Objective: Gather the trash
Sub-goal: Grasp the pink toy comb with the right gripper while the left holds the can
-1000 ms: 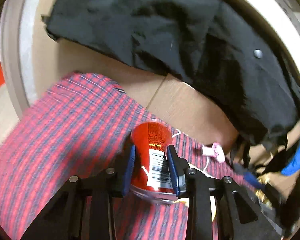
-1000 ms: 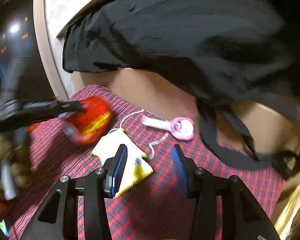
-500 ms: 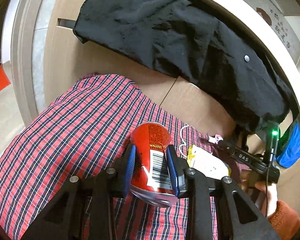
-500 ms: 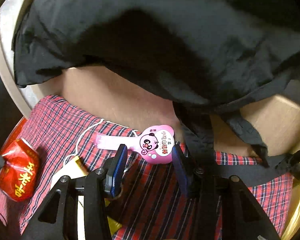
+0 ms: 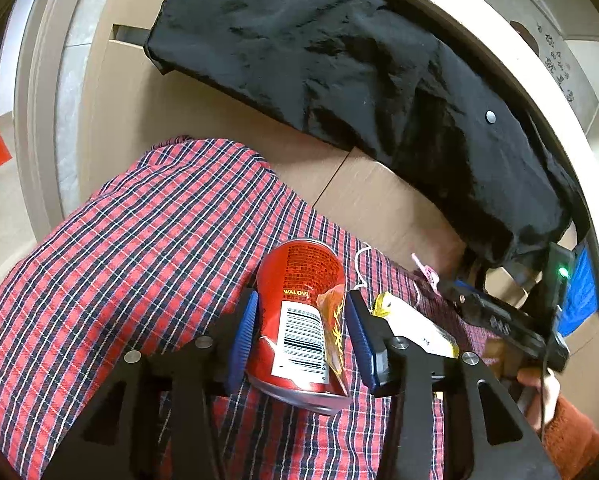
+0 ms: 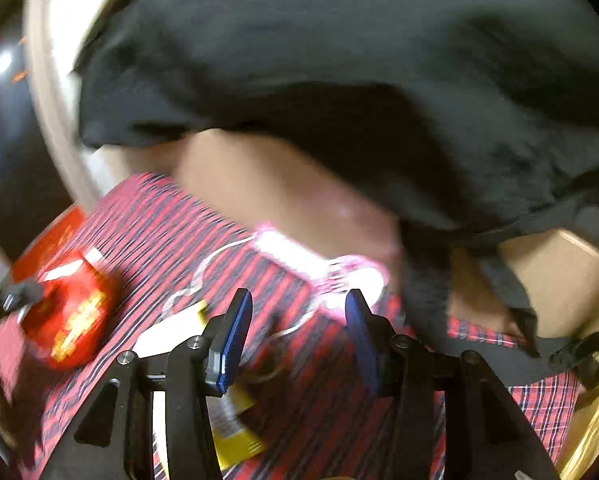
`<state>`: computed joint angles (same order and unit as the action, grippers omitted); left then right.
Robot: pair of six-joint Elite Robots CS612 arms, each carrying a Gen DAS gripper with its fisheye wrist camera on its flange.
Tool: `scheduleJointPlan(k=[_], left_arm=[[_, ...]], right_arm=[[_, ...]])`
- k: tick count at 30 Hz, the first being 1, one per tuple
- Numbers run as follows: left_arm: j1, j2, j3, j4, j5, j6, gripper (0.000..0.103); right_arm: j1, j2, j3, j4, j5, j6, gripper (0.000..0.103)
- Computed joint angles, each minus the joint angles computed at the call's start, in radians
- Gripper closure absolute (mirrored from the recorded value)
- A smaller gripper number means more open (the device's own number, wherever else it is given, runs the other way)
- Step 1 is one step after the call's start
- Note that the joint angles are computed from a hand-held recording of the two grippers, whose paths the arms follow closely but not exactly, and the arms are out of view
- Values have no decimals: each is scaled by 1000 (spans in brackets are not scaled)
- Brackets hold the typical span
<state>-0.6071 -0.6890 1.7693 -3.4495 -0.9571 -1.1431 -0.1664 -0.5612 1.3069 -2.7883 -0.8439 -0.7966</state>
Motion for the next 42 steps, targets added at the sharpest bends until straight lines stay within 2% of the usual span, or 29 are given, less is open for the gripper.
scheduleJointPlan(k=[3, 6, 7, 9, 11, 12, 13, 14, 15, 17, 19, 21, 24, 28, 30, 32, 34, 35, 38, 42], left_arm=[[2, 3, 0, -14, -11, 0, 56], [3, 5, 0, -26, -15, 1, 56], [4, 5, 1, -26, -16, 1, 56], [3, 5, 0, -24, -15, 2, 56], [3, 5, 0, -23, -13, 6, 56], [2, 4, -1, -17, -10, 8, 56], [1, 4, -1, -12, -8, 8, 56], [1, 4, -2, -9, -7, 7, 56], [2, 4, -2, -10, -10, 6, 56], [2, 4, -3, -12, -11, 4, 56], [3, 5, -2, -15, -13, 4, 56], [3, 4, -2, -11, -15, 6, 55], [4, 5, -2, -17, -22, 11, 55], [6, 4, -1, -15, -30, 9, 53], [6, 4, -3, -7, -33, 11, 53], [6, 4, -8, 9, -40, 15, 52], [7, 4, -15, 32, -53, 26, 52], [8, 4, -21, 47, -58, 29, 52], [10, 4, -34, 99, -63, 20, 52], [19, 1, -38, 113, -102, -25, 53]], right_arm=[[0, 36, -59, -13, -14, 139, 57], [2, 54, -108, 94, -10, 157, 56], [2, 55, -120, 164, 0, 125, 56], [-1, 41, -115, 305, 50, 7, 56], [0, 10, -86, 442, 83, -192, 56], [1, -7, -64, 466, 85, -272, 56], [1, -18, -47, 463, 86, -315, 57], [0, -36, -10, 419, 86, -365, 57], [-1, -45, 15, 350, 81, -372, 57], [1, -46, 41, 213, 74, -349, 54], [8, -33, 29, 139, 50, -284, 51], [18, -8, -26, 166, 29, -198, 51], [25, 28, -104, 256, 14, -143, 51], [41, 45, -128, 261, -52, -144, 51], [44, 39, -114, 224, -72, -165, 51], [50, 31, -93, 178, -101, -191, 59], [46, 19, -55, 106, -102, -214, 84], [40, 10, -44, 107, -88, -219, 88], [23, -12, -15, 118, -46, -227, 91], [5, -36, 8, 136, 10, -254, 91]])
